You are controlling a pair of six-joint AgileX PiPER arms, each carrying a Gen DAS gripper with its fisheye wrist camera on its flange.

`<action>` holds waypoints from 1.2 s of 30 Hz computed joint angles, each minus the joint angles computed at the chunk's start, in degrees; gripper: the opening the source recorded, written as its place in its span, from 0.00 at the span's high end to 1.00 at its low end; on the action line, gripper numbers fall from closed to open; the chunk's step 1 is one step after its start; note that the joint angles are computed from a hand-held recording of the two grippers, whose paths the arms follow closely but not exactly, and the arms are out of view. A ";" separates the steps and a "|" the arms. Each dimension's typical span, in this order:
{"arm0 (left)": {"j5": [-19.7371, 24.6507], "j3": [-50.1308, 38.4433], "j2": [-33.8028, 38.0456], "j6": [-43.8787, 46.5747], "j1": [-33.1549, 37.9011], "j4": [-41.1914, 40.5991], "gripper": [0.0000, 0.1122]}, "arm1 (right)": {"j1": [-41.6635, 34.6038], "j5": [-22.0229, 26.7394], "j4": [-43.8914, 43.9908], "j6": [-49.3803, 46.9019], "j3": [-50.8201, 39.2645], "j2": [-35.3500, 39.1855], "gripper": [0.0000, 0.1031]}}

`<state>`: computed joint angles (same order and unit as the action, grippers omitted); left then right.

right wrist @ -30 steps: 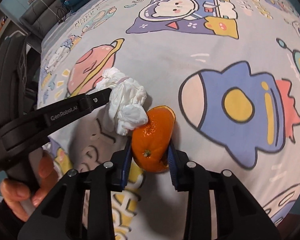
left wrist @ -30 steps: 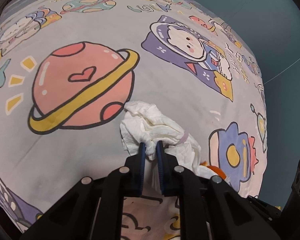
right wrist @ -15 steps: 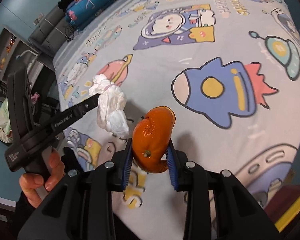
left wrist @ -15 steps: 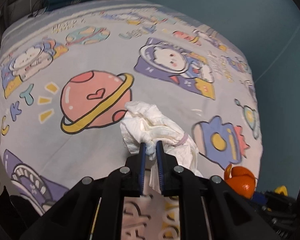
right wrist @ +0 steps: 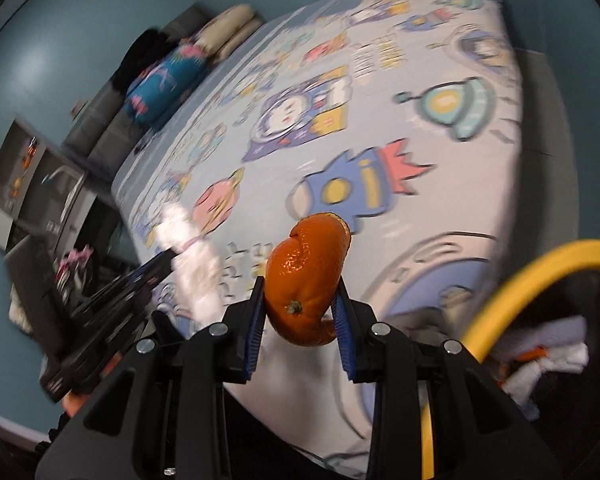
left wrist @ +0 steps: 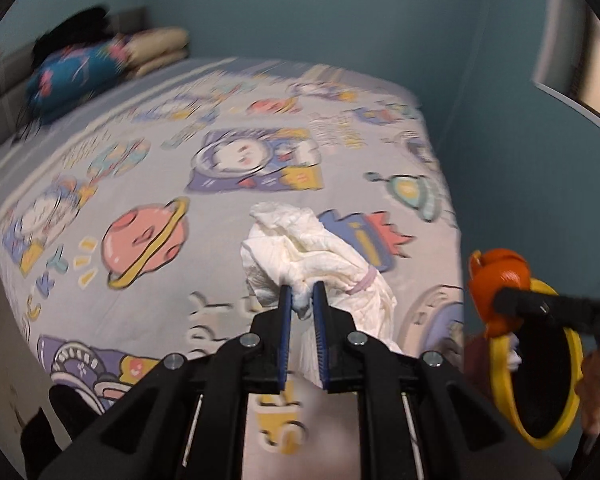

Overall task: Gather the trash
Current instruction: 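Carry the tissue and tangerine over the bin with both tools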

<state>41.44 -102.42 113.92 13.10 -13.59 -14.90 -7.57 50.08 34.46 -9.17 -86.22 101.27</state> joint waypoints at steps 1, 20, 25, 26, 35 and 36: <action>-0.61 1.21 -1.32 0.78 -0.98 -0.37 0.91 | -1.03 -0.51 0.09 -0.27 1.65 -1.35 0.71; -8.59 8.49 -11.06 -6.10 -23.46 13.13 0.91 | -25.28 -7.56 6.94 -12.93 24.90 -21.17 0.70; -8.37 7.66 -10.02 -7.91 -26.27 14.80 0.91 | -27.33 -6.87 7.77 -14.16 25.41 -21.57 0.70; -7.77 7.14 -9.50 -7.86 -26.60 14.37 0.91 | -27.96 -6.76 8.64 -15.05 25.62 -21.40 0.70; -3.94 4.45 -4.85 -7.67 -27.48 12.19 0.91 | -29.00 -5.47 7.90 -14.19 25.62 -19.09 0.69; -3.98 4.46 -4.64 -7.69 -27.54 12.29 0.91 | -29.09 -5.17 8.22 -14.46 25.45 -18.72 0.69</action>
